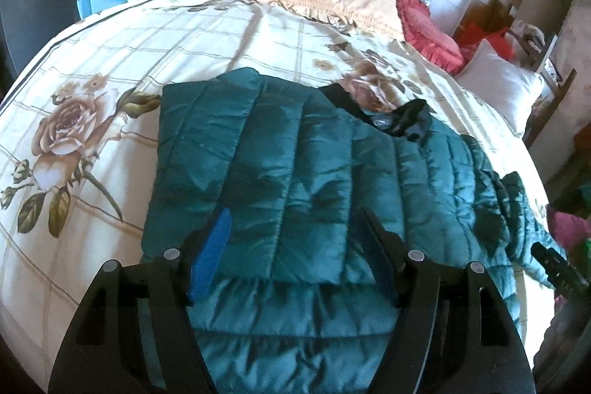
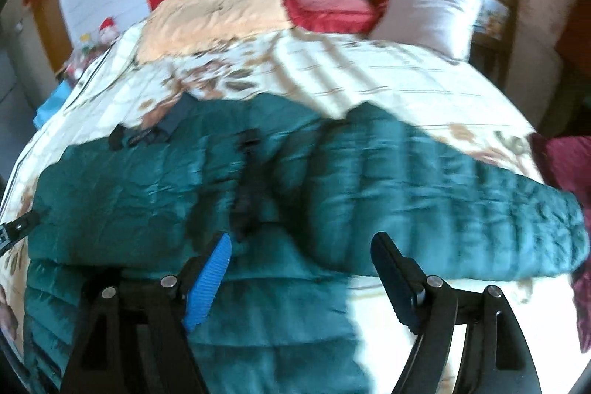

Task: Fold large clothes
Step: 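Move the right tool to the outstretched sleeve cuff of the jacket, then grasp the sleeve cuff with the right tool and lift it toward the zipper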

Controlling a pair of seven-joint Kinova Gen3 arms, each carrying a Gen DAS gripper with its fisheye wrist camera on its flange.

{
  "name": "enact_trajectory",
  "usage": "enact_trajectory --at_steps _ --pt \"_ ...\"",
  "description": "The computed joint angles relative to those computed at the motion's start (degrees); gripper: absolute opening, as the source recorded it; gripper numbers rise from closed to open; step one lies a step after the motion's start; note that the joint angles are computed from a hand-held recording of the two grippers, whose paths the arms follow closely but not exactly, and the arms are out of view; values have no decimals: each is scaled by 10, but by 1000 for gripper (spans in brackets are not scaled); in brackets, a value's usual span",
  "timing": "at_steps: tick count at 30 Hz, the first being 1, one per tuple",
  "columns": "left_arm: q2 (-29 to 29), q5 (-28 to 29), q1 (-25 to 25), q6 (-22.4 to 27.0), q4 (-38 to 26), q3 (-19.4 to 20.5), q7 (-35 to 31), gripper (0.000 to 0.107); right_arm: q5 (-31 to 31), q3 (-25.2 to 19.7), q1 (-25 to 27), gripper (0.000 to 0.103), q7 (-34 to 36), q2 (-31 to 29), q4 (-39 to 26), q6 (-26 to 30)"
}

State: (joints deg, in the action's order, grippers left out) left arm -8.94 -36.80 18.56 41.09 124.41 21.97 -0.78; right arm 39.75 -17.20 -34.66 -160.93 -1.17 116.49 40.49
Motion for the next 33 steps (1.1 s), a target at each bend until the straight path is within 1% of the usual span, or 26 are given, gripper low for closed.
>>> enact_trajectory --at_steps 3,6,9,15,20,24,28,30,33 --pt "0 1 7 7 -5 9 6 70 7 7 15 78 -7 -22 16 24" --pt "6 -9 14 18 -11 20 21 70 5 13 43 78 -2 -44 36 29" --pt "15 -16 25 24 -15 20 33 70 12 14 73 78 0 -56 50 38" --pt "38 -32 55 43 -29 10 55 70 1 35 136 80 32 -77 76 26" --pt "43 -36 73 48 -29 -7 70 70 -2 62 200 83 56 -92 93 -1" --pt "50 -47 79 58 -29 -13 82 70 -7 79 248 84 66 -95 102 -15" --pt "53 -43 83 56 -26 -24 79 70 -2 96 292 84 71 -87 103 -27" --pt "55 -40 83 53 -24 -28 78 70 -4 104 305 84 77 -78 98 -28" --pt "59 -34 83 47 -23 -33 72 70 -23 126 320 84 106 -60 93 -48"
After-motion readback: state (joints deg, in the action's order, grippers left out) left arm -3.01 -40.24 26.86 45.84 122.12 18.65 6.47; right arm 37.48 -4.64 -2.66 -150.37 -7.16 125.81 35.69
